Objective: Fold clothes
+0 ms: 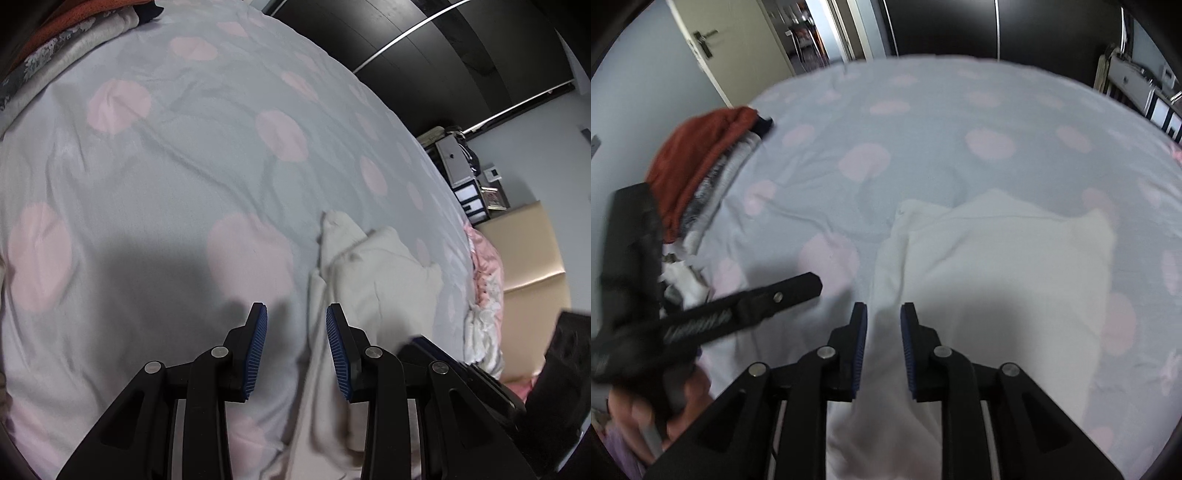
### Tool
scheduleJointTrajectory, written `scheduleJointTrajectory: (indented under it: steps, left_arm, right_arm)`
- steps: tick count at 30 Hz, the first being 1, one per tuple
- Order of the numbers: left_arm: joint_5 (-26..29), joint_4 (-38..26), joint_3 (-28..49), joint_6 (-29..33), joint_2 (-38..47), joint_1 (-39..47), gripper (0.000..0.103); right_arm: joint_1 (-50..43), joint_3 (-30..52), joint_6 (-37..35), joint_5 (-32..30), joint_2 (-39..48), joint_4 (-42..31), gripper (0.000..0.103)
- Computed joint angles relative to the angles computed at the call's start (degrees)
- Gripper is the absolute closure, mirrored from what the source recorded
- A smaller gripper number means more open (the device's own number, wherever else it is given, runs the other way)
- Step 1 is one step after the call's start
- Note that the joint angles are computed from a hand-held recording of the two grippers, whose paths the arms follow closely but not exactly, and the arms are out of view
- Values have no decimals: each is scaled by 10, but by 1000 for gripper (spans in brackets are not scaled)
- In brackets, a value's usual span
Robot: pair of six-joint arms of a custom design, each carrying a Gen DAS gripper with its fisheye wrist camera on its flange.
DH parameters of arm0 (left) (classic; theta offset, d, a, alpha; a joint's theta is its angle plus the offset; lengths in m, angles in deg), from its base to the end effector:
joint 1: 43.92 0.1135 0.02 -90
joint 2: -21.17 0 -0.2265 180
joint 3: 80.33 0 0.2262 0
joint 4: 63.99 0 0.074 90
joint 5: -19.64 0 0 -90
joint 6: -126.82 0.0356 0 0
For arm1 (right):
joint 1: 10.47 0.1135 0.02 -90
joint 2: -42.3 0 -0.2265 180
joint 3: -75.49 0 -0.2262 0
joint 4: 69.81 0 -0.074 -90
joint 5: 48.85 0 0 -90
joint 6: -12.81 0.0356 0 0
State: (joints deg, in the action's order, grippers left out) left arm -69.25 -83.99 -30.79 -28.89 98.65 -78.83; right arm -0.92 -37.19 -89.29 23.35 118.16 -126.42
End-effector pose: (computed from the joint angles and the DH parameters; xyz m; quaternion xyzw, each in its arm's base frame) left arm 0.1998 -0.1403 0.1473 -0.2445 0.9008 -0.2819 0.2222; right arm 0.2287 0.0495 0.2016 -0.2139 0.9414 0.1463 0.2159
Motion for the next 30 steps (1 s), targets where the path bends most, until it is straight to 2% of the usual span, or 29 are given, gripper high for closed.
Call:
scheduleJointTrajectory:
  steps: [4, 5, 8, 9, 13, 17, 21, 22, 23, 25, 26, 30]
  left_arm:
    - [-6, -9, 3, -27, -14, -42, 68]
    - [-12, -17, 8, -35, -19, -57, 67]
    - [-33, -40, 19, -61, -34, -99, 54]
    - [-41, -48, 21, -71, -39, -113, 54]
    - [-67, -71, 15, -121, -66, -177, 54]
    - [-95, -98, 14, -172, -79, -235, 54]
    - [-122, -142, 69, -170, -31, -266, 55]
    - [-128, -156, 92, -163, -9, -271, 59]
    - [-127, -165, 111, -154, 13, -274, 68]
    - [-116, -183, 140, -142, 47, -278, 76]
    - [-111, -193, 154, -138, 62, -279, 85]
    - [-81, -237, 181, -145, 102, -282, 91]
  right_arm:
    - [-115, -57, -91, -40, -112, -71, 84]
    - [-161, -69, -127, -57, -133, -96, 84]
    - [-320, -97, -268, -103, -169, -166, 81]
    - [-371, -104, -316, -114, -173, -183, 80]
    - [-574, -100, -509, -144, -117, -243, 78]
    - [-703, -92, -645, -154, -58, -272, 78]
    - [-744, -101, -690, -155, -35, -268, 78]
    - [-749, -101, -694, -154, -27, -267, 78]
    - [-754, -101, -698, -153, -19, -266, 78]
    - [-767, -101, -715, -151, -5, -265, 78]
    - [-772, -102, -721, -150, 1, -262, 78]
    - [-782, -108, -723, -141, 32, -228, 78]
